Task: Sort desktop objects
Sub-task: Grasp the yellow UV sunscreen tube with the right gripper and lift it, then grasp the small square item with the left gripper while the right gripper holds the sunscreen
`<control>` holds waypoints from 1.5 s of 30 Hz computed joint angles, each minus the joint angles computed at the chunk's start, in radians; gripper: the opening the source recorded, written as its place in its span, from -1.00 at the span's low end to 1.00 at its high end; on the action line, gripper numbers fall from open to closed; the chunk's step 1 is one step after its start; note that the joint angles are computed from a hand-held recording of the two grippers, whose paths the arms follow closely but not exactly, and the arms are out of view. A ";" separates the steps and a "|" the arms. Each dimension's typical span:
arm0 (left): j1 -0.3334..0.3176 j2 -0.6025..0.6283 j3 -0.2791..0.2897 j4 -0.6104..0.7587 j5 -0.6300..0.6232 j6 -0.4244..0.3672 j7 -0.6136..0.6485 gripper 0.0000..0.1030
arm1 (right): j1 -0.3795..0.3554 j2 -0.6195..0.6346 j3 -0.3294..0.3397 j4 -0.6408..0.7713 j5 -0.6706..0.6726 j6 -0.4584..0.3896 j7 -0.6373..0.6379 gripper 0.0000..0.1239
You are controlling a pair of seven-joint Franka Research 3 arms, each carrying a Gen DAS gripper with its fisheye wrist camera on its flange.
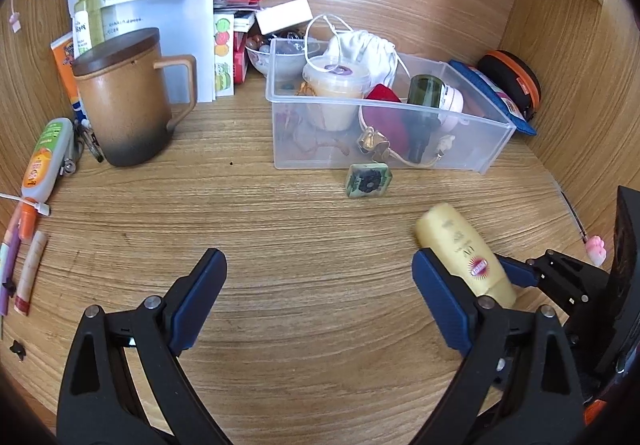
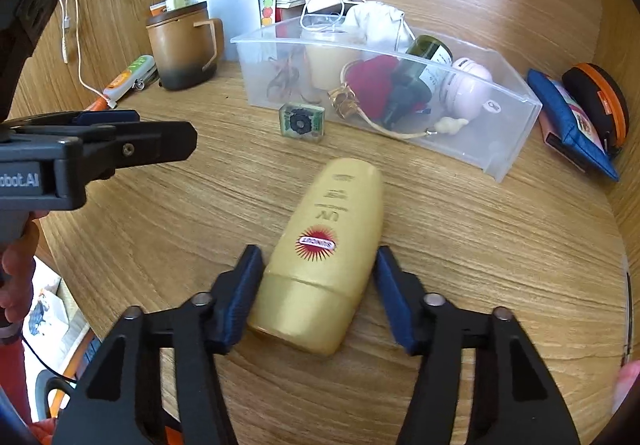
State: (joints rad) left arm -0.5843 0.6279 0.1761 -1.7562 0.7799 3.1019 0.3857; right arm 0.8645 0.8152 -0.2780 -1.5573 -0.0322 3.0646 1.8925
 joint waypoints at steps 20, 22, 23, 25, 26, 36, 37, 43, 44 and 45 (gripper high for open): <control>0.205 0.294 -0.341 0.474 -0.383 -0.294 0.506 0.54 | -0.096 -0.012 0.011 0.016 0.046 -0.001 0.020 -0.34; 0.182 0.313 -0.315 0.514 -0.400 -0.315 0.506 0.45 | -0.101 -0.016 0.011 0.013 0.046 0.007 0.018 -0.36; 0.175 0.319 -0.307 0.529 -0.405 -0.326 0.508 0.36 | -0.109 -0.019 0.019 0.011 0.049 0.011 0.015 -0.40; 0.165 0.329 -0.298 0.548 -0.413 -0.337 0.512 0.24 | -0.140 -0.027 0.057 0.007 0.057 0.021 -0.011 -0.57; 0.155 0.332 -0.286 0.557 -0.410 -0.344 0.506 0.20 | -0.147 -0.028 0.064 0.010 0.060 0.017 -0.021 -0.63; 0.128 0.346 -0.254 0.578 -0.385 -0.347 0.484 -0.30 | -0.194 -0.013 0.112 0.066 0.073 -0.034 -0.081 -0.66; 0.127 0.343 -0.252 0.574 -0.381 -0.342 0.482 -0.30 | -0.203 -0.010 0.122 0.074 0.074 -0.038 -0.087 -0.65; 0.141 0.316 -0.257 0.517 -0.378 -0.295 0.474 -0.32 | -0.286 0.023 0.222 0.149 0.107 -0.099 -0.146 -0.63; 0.142 0.307 -0.255 0.501 -0.376 -0.284 0.471 -0.34 | -0.288 0.034 0.225 0.170 0.110 -0.114 -0.148 -0.62; 0.143 0.294 -0.251 0.478 -0.372 -0.267 0.466 -0.34 | -0.284 0.041 0.220 0.182 0.110 -0.122 -0.144 -0.62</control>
State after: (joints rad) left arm -0.4413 0.9223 -0.0753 -1.2781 0.4079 2.8344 0.8512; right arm 0.5802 0.8560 -0.0580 -1.3750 0.0776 2.9425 1.7487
